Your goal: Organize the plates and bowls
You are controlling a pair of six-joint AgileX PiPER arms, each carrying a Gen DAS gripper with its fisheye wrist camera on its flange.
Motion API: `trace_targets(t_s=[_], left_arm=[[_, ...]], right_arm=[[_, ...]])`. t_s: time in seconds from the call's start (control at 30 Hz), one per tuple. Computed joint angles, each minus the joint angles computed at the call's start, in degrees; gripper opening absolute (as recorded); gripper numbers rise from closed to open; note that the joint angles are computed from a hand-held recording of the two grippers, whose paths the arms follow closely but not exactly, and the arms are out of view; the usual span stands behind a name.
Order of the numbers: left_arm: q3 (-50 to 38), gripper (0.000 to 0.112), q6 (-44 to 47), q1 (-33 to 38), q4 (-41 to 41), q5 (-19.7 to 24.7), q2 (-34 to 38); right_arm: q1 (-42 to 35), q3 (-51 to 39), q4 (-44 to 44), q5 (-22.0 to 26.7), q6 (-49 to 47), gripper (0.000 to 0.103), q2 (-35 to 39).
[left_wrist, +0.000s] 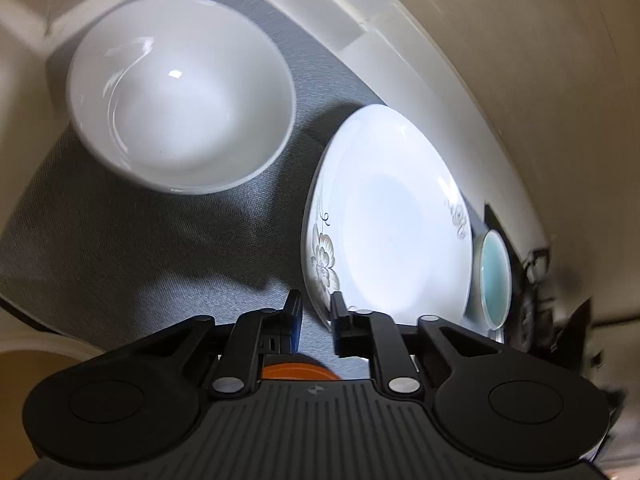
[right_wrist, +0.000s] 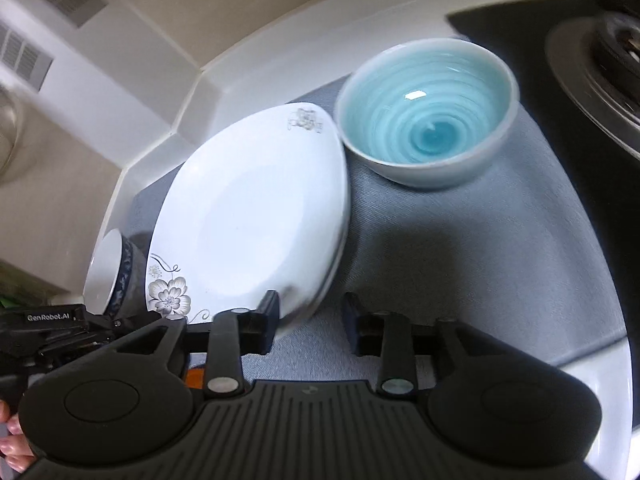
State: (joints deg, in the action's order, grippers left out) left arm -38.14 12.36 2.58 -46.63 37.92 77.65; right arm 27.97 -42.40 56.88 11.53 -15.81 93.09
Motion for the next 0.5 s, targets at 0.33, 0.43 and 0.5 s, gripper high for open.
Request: trace_targets(t_s=[0.33,0.43,0.5], left_arm=[[-0.9,0.026,-13.3,-5.9,13.9,1.8,-6.7],[-0.6,0.039,-23.4,-12.9,25.8,1.5,-11.4],[-0.2,0.040,-29.0,-17.3,31.7,1.9,-13.6]], right_arm=[[-2.0,4.9,12.8,6.6,-7.8,0.053,-4.6],[3.2,6.1,7.0,7.2,-5.2,0.069,-6.5],[6.5,5.9,3.1,7.5,-2.9,0.070,-6.8]])
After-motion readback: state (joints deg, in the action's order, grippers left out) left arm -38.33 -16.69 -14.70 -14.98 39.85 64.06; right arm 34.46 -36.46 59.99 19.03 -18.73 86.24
